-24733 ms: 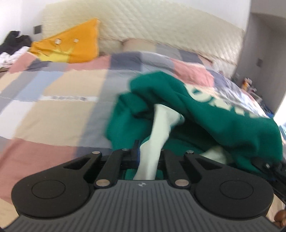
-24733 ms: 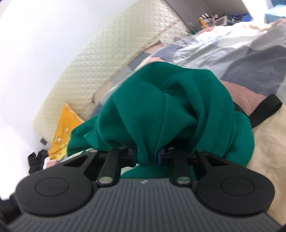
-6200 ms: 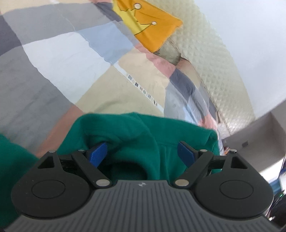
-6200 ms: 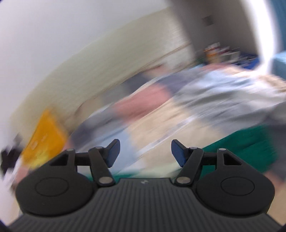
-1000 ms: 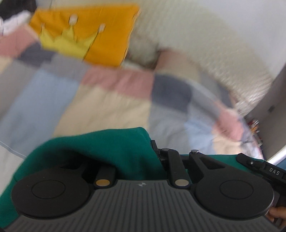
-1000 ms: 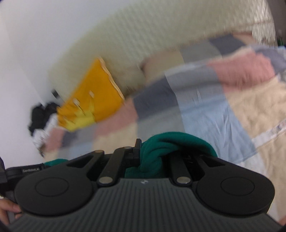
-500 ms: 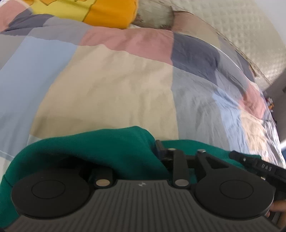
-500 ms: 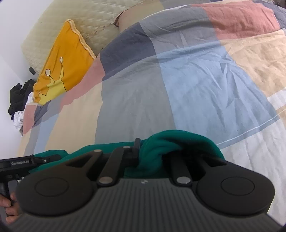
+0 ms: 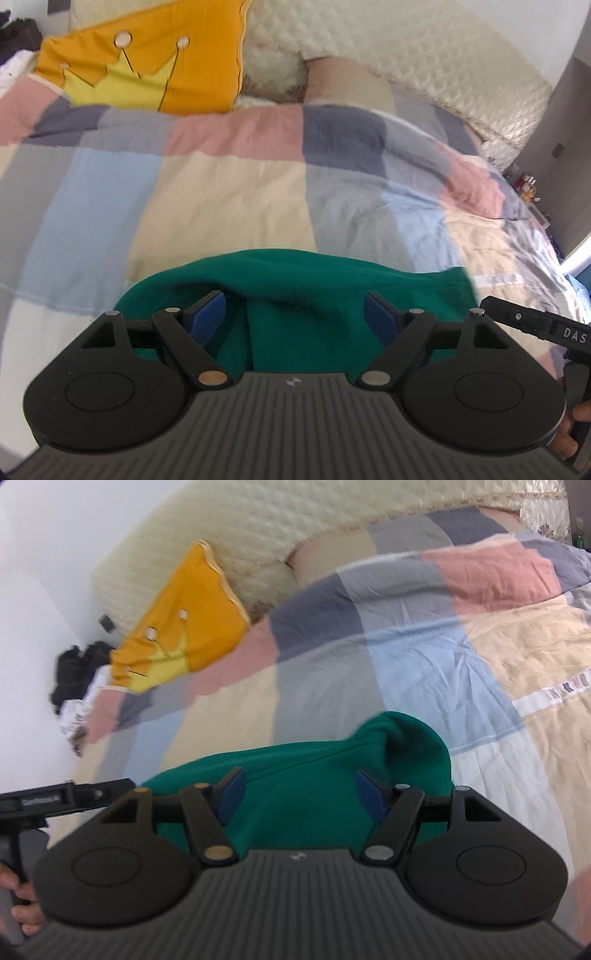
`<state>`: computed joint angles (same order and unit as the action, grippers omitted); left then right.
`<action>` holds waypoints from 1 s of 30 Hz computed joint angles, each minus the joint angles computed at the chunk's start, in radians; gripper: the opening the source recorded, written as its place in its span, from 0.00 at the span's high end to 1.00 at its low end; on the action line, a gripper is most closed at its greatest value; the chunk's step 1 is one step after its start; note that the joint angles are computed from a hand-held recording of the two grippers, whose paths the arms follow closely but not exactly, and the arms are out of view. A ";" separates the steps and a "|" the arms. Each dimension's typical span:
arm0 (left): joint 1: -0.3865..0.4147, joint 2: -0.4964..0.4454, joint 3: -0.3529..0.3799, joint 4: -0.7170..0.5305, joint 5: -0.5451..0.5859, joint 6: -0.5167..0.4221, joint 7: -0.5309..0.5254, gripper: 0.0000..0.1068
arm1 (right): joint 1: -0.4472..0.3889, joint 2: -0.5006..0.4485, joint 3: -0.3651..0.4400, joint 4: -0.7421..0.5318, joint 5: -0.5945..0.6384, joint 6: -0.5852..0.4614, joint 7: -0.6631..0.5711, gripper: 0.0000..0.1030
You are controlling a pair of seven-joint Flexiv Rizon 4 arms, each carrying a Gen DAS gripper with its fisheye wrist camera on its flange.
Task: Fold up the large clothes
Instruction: 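Lay the sweatshirt flat on the bed and open both grippers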
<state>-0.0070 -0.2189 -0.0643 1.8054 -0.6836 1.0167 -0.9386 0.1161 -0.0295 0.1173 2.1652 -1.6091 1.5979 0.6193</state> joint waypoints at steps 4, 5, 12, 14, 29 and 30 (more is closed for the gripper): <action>-0.018 0.157 0.034 0.111 -0.014 -0.015 0.021 0.20 | 0.058 0.162 0.085 0.120 0.295 -0.130 -0.240 0.33; -0.027 0.206 0.047 0.142 -0.019 -0.025 0.028 0.20 | 0.067 0.203 0.105 0.143 0.339 -0.150 -0.263 0.33; -0.101 0.523 0.137 0.323 0.026 -0.080 0.002 0.20 | 0.171 0.492 0.297 0.268 0.705 -0.389 -0.406 0.33; -0.123 0.621 0.158 0.376 0.054 -0.097 -0.013 0.20 | 0.218 0.562 0.356 0.284 0.804 -0.476 -0.430 0.33; -0.216 1.267 0.177 0.724 0.344 -0.238 -0.183 0.20 | 0.481 0.762 0.680 0.324 1.080 -0.946 -0.256 0.33; -0.228 1.287 0.177 0.745 0.347 -0.228 -0.189 0.20 | 0.496 0.761 0.687 0.331 1.084 -0.955 -0.238 0.33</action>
<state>-0.2354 1.0679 0.1126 2.5509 -0.3367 0.7882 -1.1278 0.6126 0.7316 0.8042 2.4959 -0.5251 0.6425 0.3811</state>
